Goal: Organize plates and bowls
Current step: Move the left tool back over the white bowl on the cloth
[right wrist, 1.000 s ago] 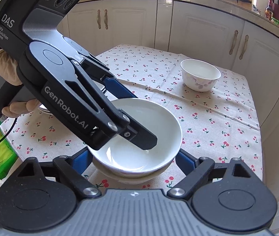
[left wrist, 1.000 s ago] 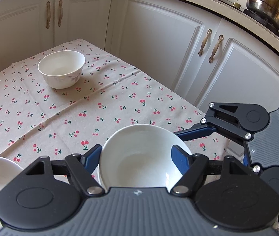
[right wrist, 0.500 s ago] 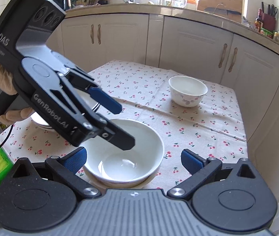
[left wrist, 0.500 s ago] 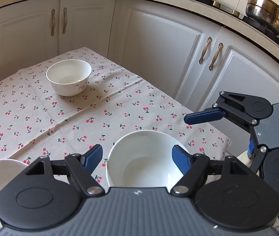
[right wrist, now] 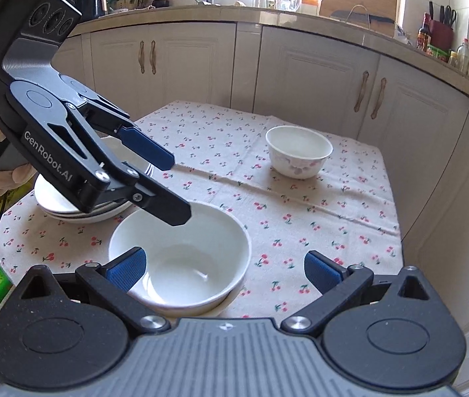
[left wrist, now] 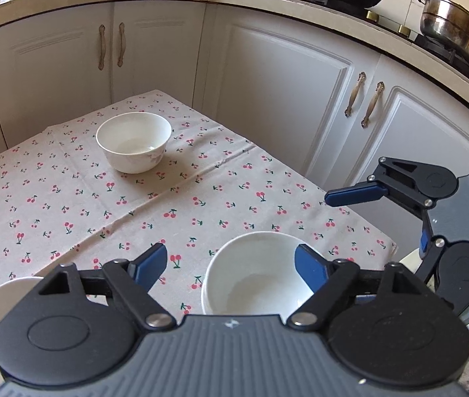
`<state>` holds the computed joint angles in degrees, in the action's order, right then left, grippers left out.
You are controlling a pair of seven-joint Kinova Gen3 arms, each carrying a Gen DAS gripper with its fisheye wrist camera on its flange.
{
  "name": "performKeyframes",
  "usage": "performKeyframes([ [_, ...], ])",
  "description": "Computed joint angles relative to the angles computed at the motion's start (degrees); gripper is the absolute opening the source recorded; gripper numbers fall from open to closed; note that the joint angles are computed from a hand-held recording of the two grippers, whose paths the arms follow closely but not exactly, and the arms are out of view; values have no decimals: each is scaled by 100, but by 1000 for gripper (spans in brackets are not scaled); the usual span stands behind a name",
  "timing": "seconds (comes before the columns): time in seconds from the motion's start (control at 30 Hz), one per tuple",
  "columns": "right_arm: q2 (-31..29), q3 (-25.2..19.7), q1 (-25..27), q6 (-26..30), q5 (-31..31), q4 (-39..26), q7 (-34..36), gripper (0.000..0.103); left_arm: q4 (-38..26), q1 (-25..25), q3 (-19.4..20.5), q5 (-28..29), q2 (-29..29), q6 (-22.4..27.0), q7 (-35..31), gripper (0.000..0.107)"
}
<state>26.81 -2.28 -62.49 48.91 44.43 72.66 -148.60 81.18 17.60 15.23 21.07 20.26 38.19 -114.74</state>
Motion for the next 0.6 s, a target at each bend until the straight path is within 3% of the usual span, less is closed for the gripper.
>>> performKeyframes([
  [0.3, -9, 63, 455, -267, -67, -54, 387, 103, -958, 284, -326, -694, 542, 318, 609, 90],
  [0.6, 343, 111, 1183, -682, -767, -550, 1537, 103, -2723, 453, -535, -1207, 1626, 991, 1058, 90],
])
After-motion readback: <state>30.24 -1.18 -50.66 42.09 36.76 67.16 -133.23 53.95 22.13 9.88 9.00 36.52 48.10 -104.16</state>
